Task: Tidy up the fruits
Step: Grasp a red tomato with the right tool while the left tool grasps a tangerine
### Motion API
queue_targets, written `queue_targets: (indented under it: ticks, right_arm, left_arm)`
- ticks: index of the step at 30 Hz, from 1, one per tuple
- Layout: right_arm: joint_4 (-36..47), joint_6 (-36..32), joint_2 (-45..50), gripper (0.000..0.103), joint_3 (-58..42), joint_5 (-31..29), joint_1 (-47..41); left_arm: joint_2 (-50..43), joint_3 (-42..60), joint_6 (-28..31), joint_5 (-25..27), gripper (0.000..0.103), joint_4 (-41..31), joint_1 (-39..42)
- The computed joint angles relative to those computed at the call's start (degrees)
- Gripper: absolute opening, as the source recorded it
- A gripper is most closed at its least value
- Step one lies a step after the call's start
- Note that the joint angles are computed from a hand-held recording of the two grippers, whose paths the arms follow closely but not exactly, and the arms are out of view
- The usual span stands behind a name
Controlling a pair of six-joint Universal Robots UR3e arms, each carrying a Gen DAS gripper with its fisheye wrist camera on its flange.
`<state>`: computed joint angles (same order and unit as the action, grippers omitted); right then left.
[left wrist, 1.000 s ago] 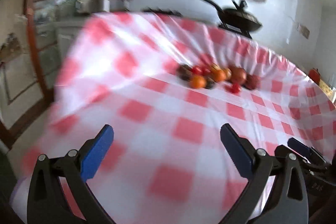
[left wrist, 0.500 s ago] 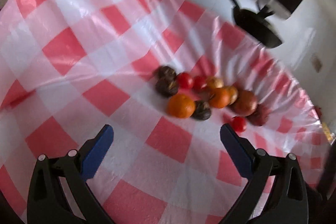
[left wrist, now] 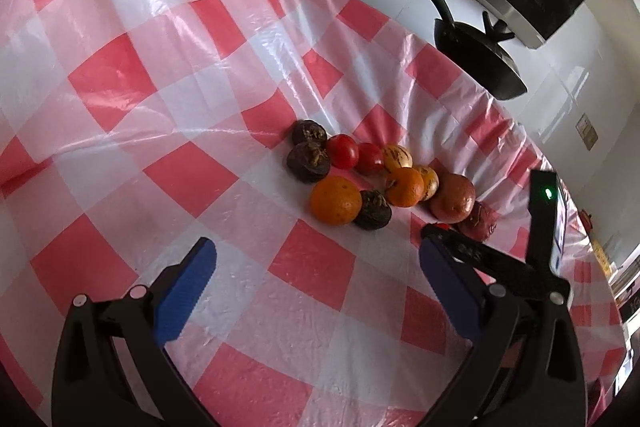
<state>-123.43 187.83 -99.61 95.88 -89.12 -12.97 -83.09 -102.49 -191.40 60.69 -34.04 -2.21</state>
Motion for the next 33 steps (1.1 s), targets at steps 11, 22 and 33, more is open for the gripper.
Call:
queue_targets:
  ticks: [11,22,33]
  right_arm:
    - [-5.46,5.38,-17.17,0.032,16.64,18.18,-16.2]
    - [-7.02,5.15,-23.09,0.032,22.63,28.02,-24.66]
    - [-5.04,3.67,-23.77,0.032,22.46,29.19,-26.08]
  left_arm:
    - [0.05,1.09,2.21,1.87,0.101,-1.92,-1.55]
    - [-3.81,9.03,3.98,9.01,0.101,-11.46,-5.49]
    - [-27.51,40.9,11.89,26.15,0.071,-26.63,-16.03]
